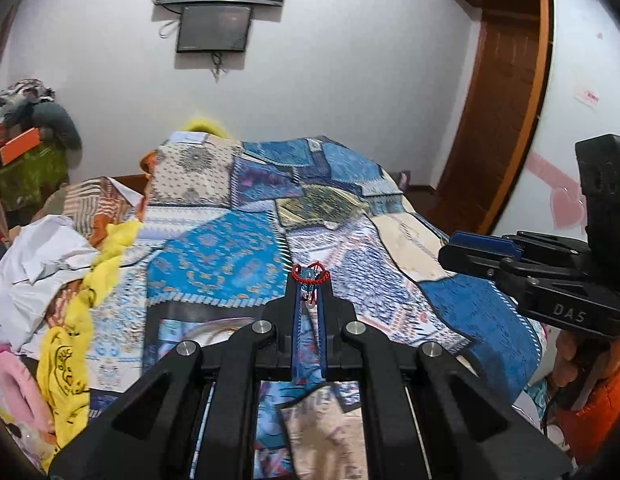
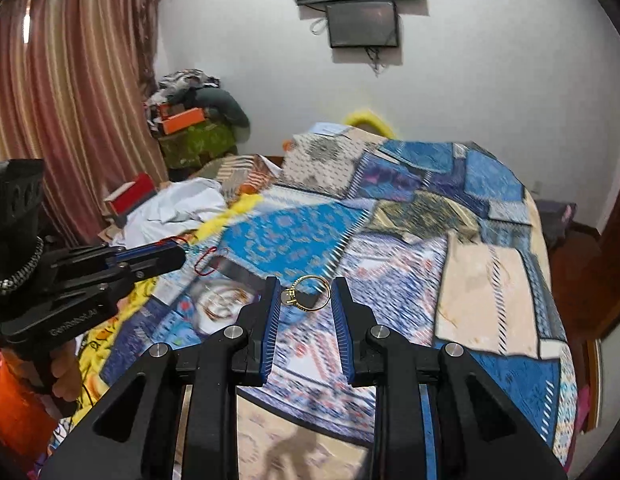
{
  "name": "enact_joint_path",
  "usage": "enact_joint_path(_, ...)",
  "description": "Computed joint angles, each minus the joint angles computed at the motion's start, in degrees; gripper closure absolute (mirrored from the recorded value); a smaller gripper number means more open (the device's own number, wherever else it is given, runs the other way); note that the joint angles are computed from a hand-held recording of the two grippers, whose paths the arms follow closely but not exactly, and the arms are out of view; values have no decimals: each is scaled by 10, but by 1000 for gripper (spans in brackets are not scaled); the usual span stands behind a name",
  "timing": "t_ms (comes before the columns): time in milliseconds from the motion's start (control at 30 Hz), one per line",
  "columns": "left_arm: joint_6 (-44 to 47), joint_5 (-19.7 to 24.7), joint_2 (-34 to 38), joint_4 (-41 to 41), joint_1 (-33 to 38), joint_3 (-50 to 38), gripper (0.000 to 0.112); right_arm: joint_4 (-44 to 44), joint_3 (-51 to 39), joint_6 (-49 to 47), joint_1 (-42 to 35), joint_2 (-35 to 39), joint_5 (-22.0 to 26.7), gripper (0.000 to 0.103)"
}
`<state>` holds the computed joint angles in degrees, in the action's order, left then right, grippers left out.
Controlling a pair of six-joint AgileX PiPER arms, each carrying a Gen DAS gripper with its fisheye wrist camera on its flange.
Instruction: Organize jewelry
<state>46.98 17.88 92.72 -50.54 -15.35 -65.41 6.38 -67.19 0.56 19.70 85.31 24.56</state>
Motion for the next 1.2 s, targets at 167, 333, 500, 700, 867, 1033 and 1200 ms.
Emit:
enact_joint_path(167, 45, 7, -6, -47, 44, 11, 107, -3, -42, -1, 35, 39, 0, 80)
enact_joint_path(333, 87, 18, -4, -84, 81, 23, 107, 34, -78, -34, 52, 88, 1, 80)
enact_joint_path(500, 116, 29, 13, -105, 105, 29, 107, 88, -117, -80, 57, 149, 20, 80)
enact_joint_path(700, 133, 45, 58, -117, 119, 16, 107, 121, -161, -106, 62, 216, 47, 80)
enact_joint_path(867, 137, 57, 108, -117, 123, -9, 107, 122, -193, -108, 69, 257, 70, 80)
enact_joint_path(1033, 114, 76, 159, -98, 125, -45, 107, 117, -213, -107, 76, 287, 89, 80)
enact_joint_path(1200, 107, 84, 182, -92, 124, -58, 107, 135, -225, -124, 76, 305, 106, 80)
